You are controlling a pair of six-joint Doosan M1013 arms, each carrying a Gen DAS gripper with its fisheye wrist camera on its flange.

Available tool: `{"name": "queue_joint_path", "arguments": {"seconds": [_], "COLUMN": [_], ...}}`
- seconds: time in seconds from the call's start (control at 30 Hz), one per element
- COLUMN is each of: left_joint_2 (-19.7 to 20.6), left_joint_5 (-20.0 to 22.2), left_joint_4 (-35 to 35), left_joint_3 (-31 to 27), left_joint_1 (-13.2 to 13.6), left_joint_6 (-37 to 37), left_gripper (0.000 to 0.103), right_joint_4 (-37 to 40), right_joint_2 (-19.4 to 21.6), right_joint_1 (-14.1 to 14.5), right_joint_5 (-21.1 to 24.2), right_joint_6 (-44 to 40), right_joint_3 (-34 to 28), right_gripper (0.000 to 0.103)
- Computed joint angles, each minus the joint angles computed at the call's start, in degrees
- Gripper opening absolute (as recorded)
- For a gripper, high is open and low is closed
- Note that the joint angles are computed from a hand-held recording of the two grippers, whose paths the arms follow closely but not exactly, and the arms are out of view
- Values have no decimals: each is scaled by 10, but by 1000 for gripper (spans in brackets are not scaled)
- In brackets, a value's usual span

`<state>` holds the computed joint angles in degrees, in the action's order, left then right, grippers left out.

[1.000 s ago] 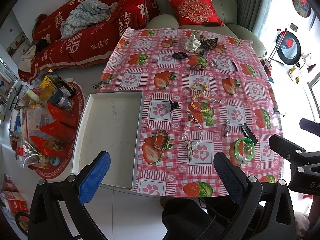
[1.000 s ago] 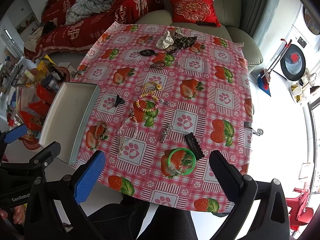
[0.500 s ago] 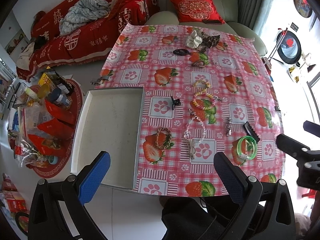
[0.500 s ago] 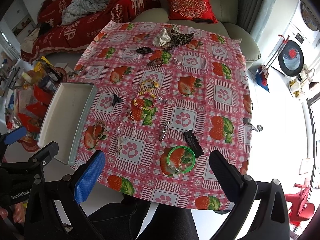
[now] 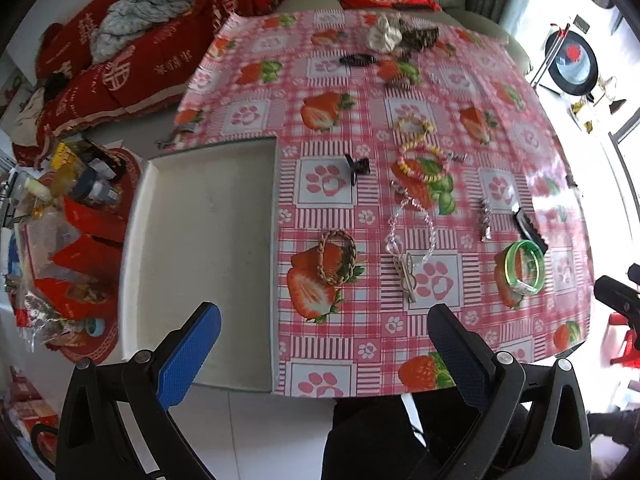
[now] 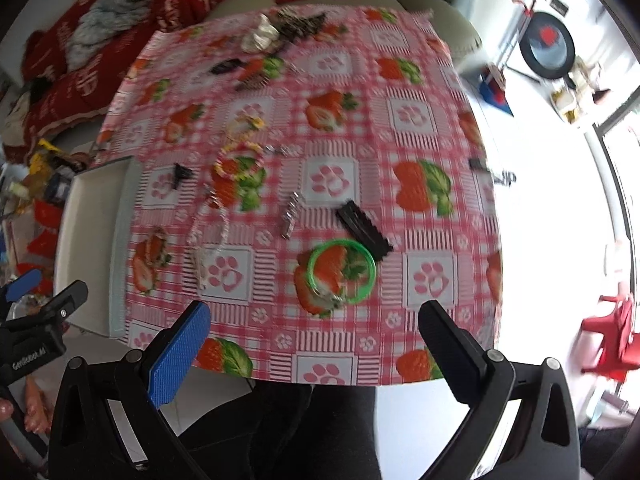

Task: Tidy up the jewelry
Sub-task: 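Grasp the black claw clip with the left tool while the right tool grasps a small silver earring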

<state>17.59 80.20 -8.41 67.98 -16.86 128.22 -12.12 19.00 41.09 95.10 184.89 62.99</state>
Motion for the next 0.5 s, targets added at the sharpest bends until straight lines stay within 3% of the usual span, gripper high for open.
{"name": "queue_joint_path", "arguments": {"seconds": [0.17, 0.43, 0.5], "left_joint_2": [21, 65, 76], "left_joint_5": [-8, -23, -26], "left_joint_4": [10, 3, 5], "left_joint_3": [-3, -27, -34], "left_joint_1": [-17, -44, -49], "left_joint_6": [-19, -81, -96], "left_gripper": [103, 103, 97], "right_joint_4": [30, 39, 35], "right_joint_2": [-13, -16, -12], "right_joint_1": [-15, -67, -81], "right_joint_5": [-33, -96, -109], "right_joint_6": [-2, -79, -105], "right_joint_3": [44, 93, 99], "right_gripper": [103, 103, 103]}}
